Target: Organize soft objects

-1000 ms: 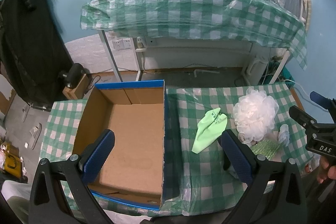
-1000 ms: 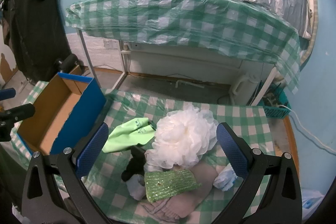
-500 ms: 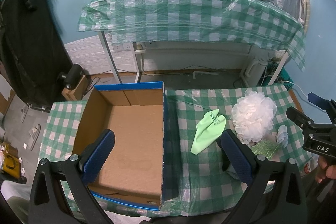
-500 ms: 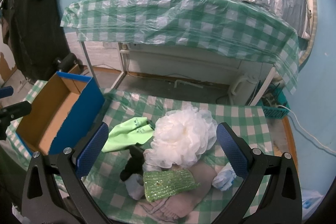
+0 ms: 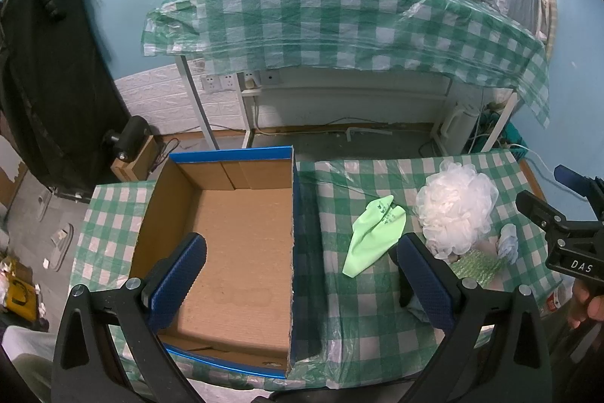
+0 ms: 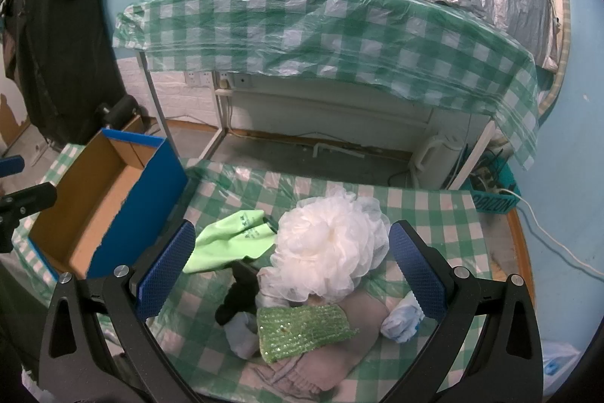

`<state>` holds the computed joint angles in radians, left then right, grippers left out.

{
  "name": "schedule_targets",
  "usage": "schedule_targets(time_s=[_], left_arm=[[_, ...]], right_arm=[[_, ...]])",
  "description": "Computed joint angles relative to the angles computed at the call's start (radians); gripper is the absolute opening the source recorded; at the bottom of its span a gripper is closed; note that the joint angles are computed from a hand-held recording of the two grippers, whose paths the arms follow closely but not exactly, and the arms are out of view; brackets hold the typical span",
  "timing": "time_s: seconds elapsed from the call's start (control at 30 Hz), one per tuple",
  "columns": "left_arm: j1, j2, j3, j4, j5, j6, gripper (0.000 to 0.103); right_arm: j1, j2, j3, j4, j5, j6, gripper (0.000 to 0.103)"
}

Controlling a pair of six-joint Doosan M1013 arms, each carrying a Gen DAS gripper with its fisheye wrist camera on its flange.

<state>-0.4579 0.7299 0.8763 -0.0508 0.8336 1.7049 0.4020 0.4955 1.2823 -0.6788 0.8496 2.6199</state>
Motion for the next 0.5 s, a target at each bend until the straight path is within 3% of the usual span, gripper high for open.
schedule_targets(time_s=[0.5], left_arm=[[-0.002, -0.003, 0.005, 0.003, -0.003, 0.001, 0.102]], right_arm=[[0.000, -0.002, 0.002, 0.002, 0.001, 0.000, 0.101]])
